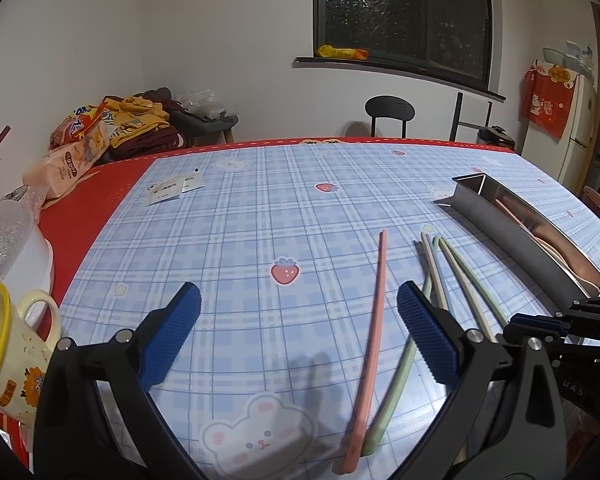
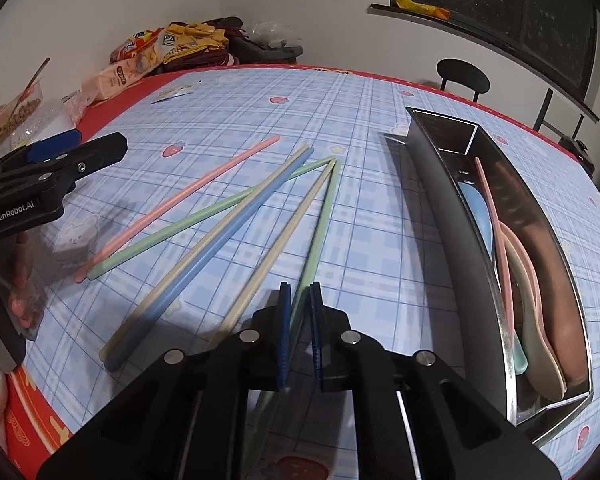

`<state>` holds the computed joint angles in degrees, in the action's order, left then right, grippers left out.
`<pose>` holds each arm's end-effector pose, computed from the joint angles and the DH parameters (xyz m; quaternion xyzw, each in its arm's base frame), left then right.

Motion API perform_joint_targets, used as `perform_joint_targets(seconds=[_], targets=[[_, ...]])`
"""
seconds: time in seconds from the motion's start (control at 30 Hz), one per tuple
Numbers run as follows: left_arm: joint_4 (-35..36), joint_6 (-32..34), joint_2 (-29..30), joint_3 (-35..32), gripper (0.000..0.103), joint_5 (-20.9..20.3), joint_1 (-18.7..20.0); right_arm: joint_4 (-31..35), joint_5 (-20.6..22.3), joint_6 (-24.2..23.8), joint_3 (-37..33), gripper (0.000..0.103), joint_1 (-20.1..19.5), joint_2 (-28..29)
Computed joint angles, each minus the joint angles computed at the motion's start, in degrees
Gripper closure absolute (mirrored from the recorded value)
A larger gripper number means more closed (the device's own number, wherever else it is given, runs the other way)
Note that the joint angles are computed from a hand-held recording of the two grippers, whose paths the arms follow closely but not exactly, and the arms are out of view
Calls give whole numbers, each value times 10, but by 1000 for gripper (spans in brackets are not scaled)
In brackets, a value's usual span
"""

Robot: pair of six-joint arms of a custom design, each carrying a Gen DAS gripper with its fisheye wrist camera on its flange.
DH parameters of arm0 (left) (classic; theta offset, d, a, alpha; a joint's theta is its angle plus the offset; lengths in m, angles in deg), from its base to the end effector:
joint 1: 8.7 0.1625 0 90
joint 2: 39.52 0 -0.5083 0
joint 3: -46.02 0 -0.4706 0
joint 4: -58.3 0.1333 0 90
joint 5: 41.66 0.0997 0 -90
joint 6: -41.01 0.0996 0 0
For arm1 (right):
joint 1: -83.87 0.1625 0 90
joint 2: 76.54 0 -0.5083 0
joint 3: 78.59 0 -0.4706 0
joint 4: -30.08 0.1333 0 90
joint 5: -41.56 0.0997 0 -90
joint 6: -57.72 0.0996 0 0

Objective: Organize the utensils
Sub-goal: 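Grasp the second pink chopstick with the left tool and lift it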

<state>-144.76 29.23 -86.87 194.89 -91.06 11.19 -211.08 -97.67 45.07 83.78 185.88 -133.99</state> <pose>-0.2741 -0.3099 0.0211 0.4243 0.8318 -0.2974 0.1989 0.1124 -0.2503 0.1632 0.0188 -0.8517 0.3548 0.3851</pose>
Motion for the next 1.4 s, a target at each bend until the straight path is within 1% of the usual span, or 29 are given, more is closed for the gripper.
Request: perform_joint_targets(seconds=[0.07, 0.13, 0.17, 0.2, 0.27, 0.3, 0.4, 0.43, 0.47, 0.5, 0.53, 0.6, 0.87, 0.93, 0.97, 1.07, 1.17, 1.23, 1.27, 1.33, 1.4], targets=[[-3, 4, -1, 1, 8, -6, 1, 0, 5, 2, 1, 93, -2, -2], [-3, 10, -3, 0, 19, -19, 5, 2, 20, 2, 5, 93, -10, -10], [4, 11, -6, -1, 27, -29, 9, 4, 25, 1, 5, 93, -13, -13], [15, 13, -9, -4, 30, -39, 14, 5, 29, 0, 6, 93, -16, -15], [25, 14, -11, -7, 34, -48, 18, 6, 32, 0, 6, 93, -17, -16], [30, 17, -12, -9, 39, -55, 21, 6, 33, 0, 6, 93, -18, -17], [52, 28, -15, -16, 48, -78, 29, 4, 47, 0, 10, 93, -26, -22], [59, 34, -15, -18, 49, -87, 30, 4, 52, 0, 12, 93, -28, -24], [67, 39, -15, -20, 54, -93, 29, 3, 57, 0, 13, 93, -31, -26], [77, 42, -13, -22, 59, -91, 25, 2, 60, 2, 14, 93, -33, -27], [83, 44, -10, -23, 62, -91, 23, 1, 62, 1, 15, 93, -35, -27], [96, 49, -8, -26, 70, -92, 20, 0, 64, 1, 16, 93, -35, -28], [128, 67, 2, -36, 72, -97, 16, -4, 77, 0, 20, 92, -41, -29], [141, 71, 4, -41, 75, -102, 17, -3, 78, 1, 20, 91, -41, -30], [146, 71, 4, -42, 79, -104, 18, -2, 79, 1, 20, 91, -41, -31], [178, 60, 6, -51, 80, -100, 22, -1, 81, 1, 21, 90, -41, -32], [193, 63, 6, -56, 85, -110, 27, -2, 81, 1, 21, 90, -41, -31], [199, 64, 8, -57, 85, -109, 26, -1, 83, 2, 21, 90, -41, -32], [201, 64, 8, -57, 85, -109, 25, 0, 82, 1, 21, 89, -41, -32], [201, 64, 8, -57, 86, -109, 26, 9, 90, -5, 21, 81, -41, -37], [202, 63, 7, -57, 85, -111, 26, 16, 92, -9, 20, 78, -40, -39]])
